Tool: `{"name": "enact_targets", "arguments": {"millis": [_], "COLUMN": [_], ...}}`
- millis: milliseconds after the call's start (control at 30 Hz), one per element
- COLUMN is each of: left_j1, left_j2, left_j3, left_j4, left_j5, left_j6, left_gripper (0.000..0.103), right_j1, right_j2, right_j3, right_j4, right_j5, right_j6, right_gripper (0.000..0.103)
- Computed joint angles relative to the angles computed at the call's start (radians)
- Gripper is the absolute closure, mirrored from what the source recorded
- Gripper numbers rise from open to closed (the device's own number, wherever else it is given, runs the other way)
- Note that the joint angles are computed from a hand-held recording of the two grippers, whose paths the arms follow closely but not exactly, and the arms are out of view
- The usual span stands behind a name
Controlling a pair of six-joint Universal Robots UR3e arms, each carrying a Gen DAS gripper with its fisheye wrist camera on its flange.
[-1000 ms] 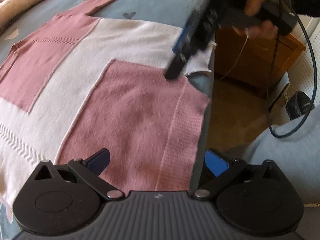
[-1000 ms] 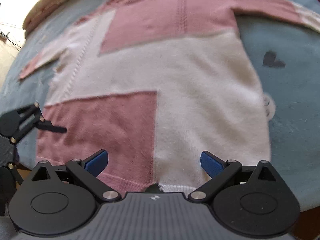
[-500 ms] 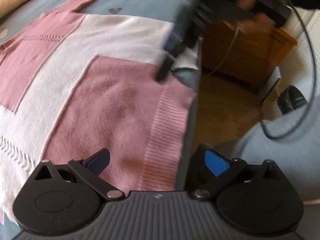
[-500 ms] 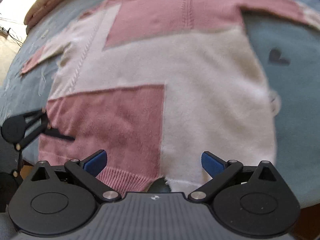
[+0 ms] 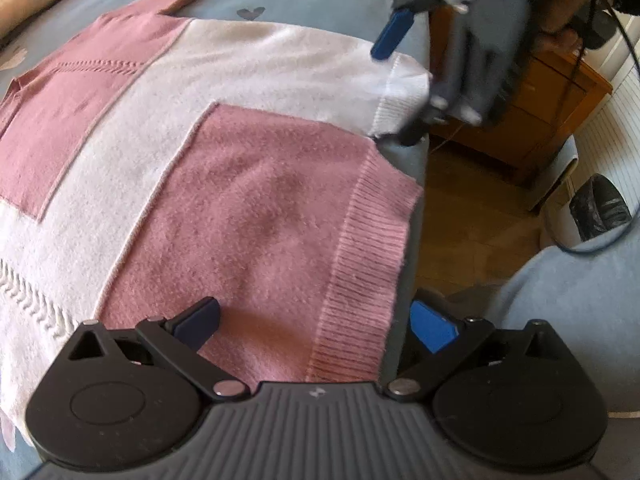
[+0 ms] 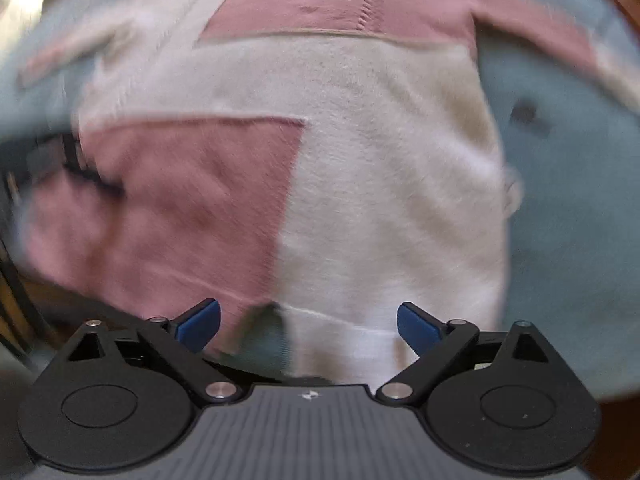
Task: Fold clothes
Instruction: 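Fold the grasped edge over with the right gripper and release it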
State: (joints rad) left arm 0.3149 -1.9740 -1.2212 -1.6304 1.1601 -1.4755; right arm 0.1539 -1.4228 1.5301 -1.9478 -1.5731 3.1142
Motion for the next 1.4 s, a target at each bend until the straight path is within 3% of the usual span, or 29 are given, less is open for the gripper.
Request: {"name": "enact_targets", "arguments": {"millis": [133,267,333,433,567,733,833,1000,1100,1200,1267,1300,1400], "left_j1": [0.002,0.004,0.006,0.013,0.010,0.013,0.014,0.010,0.010,0.008,0.007,0.006,0.005], "left_j2": [0.018,0.027,0.020,0.010,0.011,0.010,0.024,0.011,0.005,0.009,0.012,0.011,0.012], "left_j3": [-0.058,-0.065,-0.044,-0.017,-0.020,-0.014,-0.041,-0.026,-0.013,-0.027,-0.034,-0.035,-0.040], "left_j4": [0.046,0.044,0.022,-0.008,-0.005,-0.014,0.007,0.005,-0.006,0.011,0.019,0.020,0.027], "left_j5": [-0.011,-0.017,-0.015,-0.013,-0.011,-0.014,-0.016,-0.016,-0.017,-0.018,-0.020,-0.021,-0.022], "left_j6": [0.006,-0.003,-0.006,0.000,0.000,-0.011,-0.002,-0.010,-0.009,-0.005,-0.011,-0.016,-0.016], "left_gripper": [0.002,0.002,0.002,0.002,0.002,0.002,0.002,0.002,0.002,0.002,0.002,0.002,0.001], "right_j1": [0.086,0.157,0.150,0.073,-0.069,-0.187,-0.185,-0.055,0.015,0.027,0.025,0.024,0.031], "right_j2": [-0.049,-0.088,-0.088,-0.080,-0.051,-0.045,-0.058,-0.046,-0.068,-0.087,-0.076,-0.069,-0.065], "right_j3": [0.072,0.227,0.245,0.127,-0.012,-0.032,-0.030,-0.043,-0.056,-0.110,-0.137,-0.147,-0.093], "right_j4": [-0.004,-0.138,-0.185,-0.089,0.039,0.087,0.115,0.134,0.160,0.249,0.309,0.336,0.295], "right_j5": [-0.174,-0.366,-0.384,-0.289,-0.147,-0.080,-0.067,-0.156,-0.183,-0.108,-0.044,-0.014,0.046], "right_j6": [-0.295,-0.577,-0.623,-0.506,-0.215,0.025,0.019,-0.154,-0.181,-0.182,-0.188,-0.191,-0.187], "right_gripper": [0.006,0.006,0.006,0.006,0.005,0.005,0.005,0.006,0.019,0.037,0.038,0.044,0.058]}}
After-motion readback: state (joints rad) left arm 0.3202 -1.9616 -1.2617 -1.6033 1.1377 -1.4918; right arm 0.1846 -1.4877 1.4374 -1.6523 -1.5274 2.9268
